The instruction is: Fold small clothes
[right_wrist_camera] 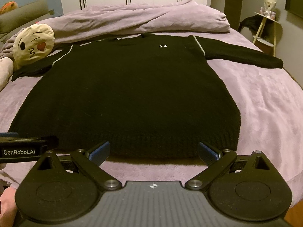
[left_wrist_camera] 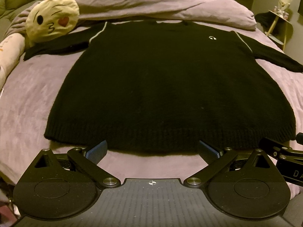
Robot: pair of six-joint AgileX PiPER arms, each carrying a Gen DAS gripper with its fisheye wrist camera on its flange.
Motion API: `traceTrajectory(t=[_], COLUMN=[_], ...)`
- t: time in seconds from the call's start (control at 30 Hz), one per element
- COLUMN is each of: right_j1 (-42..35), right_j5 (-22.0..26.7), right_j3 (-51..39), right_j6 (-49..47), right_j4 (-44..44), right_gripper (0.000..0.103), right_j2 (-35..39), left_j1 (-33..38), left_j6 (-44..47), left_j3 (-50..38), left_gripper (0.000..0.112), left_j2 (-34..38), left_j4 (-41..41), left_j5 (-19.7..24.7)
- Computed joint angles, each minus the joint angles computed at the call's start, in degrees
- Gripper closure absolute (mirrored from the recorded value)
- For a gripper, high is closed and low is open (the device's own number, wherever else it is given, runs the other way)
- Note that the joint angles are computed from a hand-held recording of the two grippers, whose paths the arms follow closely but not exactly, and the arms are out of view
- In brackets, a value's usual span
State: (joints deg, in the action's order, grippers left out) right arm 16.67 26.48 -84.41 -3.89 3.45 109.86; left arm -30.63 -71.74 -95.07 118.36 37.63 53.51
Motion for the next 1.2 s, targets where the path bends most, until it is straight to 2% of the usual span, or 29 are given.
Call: traceTrajectory(t=[1.2], right_j1=[0.73], right_j5=[-0.74], right_j3=[0.76], right_j6=[0.46], right_j4=[-0.37], right_gripper=[0.004], right_j2=[-1.01], left_j1=[-0.28], left_j6=[-0.32], left_j3=[1.49], left_gripper=[0.009], left_j2=[-0.81], left_j4=[-0.27], left_j5=[-0.36])
